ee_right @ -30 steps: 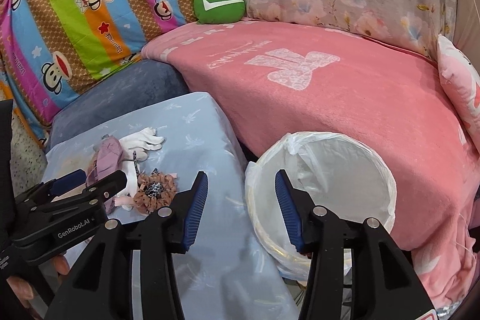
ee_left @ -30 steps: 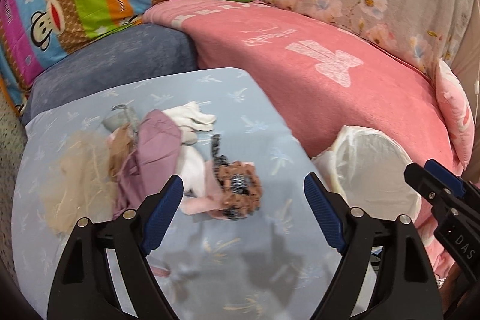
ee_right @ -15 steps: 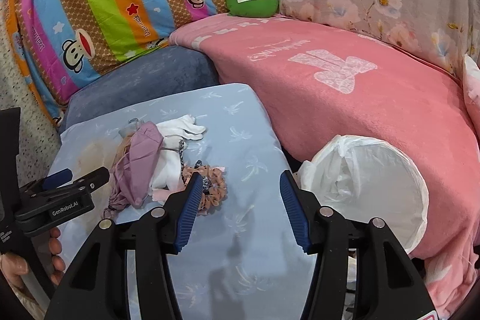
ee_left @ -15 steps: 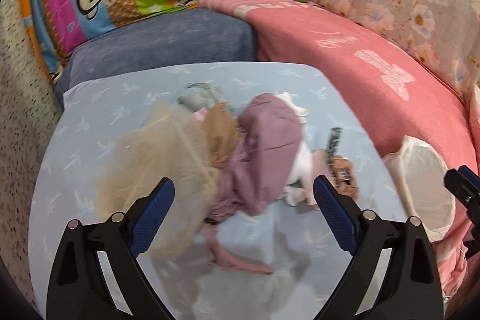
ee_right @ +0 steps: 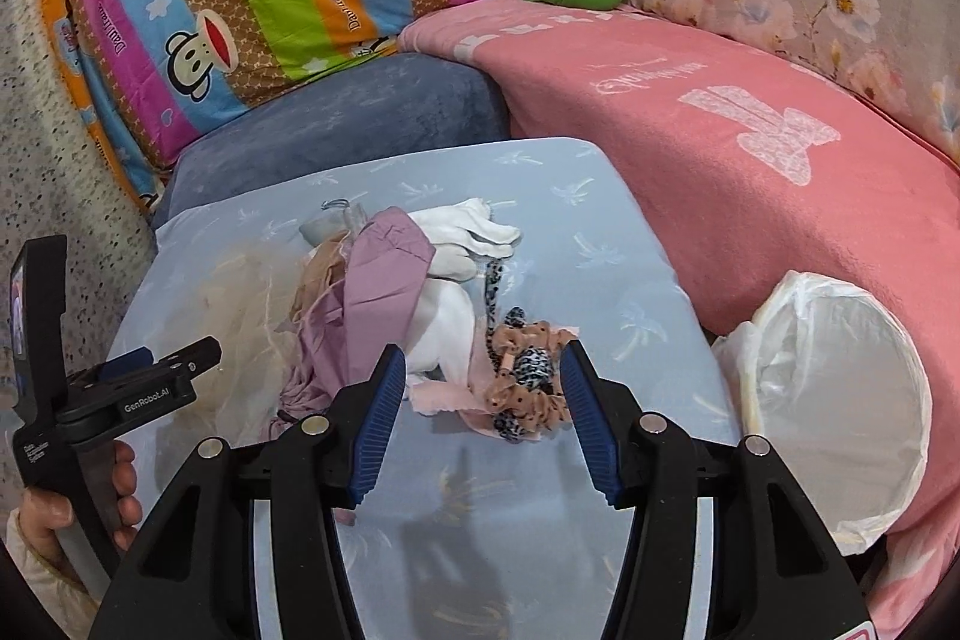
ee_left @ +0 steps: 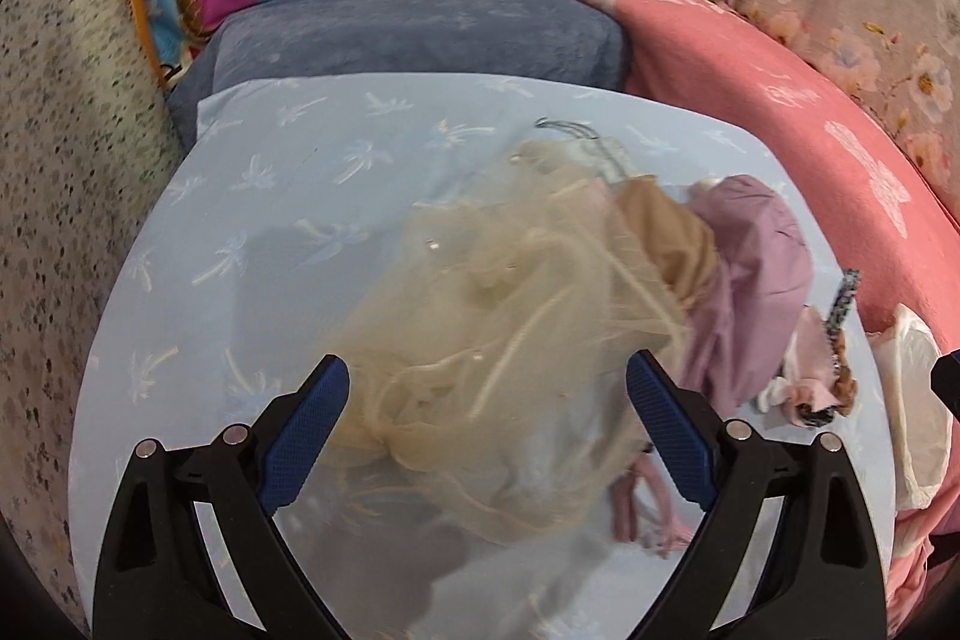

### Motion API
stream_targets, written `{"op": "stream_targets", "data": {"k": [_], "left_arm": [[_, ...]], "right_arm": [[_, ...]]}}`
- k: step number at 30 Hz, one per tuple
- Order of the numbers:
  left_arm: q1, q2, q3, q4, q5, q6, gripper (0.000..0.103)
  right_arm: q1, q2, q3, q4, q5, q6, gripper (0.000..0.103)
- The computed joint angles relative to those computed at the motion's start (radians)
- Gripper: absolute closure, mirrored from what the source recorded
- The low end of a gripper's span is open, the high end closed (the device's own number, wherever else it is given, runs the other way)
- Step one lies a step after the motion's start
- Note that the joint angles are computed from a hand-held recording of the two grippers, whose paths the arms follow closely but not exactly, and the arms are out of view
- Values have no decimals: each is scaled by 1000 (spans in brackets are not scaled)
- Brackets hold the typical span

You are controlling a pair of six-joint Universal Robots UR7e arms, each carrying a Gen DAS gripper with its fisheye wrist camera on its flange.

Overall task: Collect trash
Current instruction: 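Return both tools to the pile and open the left tool over the beige tulle, then grasp the beige tulle with the left tool while the right tool grasps the lilac cloth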

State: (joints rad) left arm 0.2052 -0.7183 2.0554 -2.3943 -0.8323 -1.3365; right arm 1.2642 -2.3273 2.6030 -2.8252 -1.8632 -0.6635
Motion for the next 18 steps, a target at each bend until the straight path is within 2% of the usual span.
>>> {"op": "stream_targets", "data": {"k": [7, 10, 18], "left_arm": [[35, -11, 49, -86, -30, 18, 14], [51, -4, 60, -144, -54, 48, 18], [79, 24, 65, -253, -114, 120, 54]], "right_arm": [[75, 185, 5, -121, -62, 56, 50], [96, 260, 7, -178, -86, 69, 50], [105, 407, -2, -270, -112, 93, 50]]}}
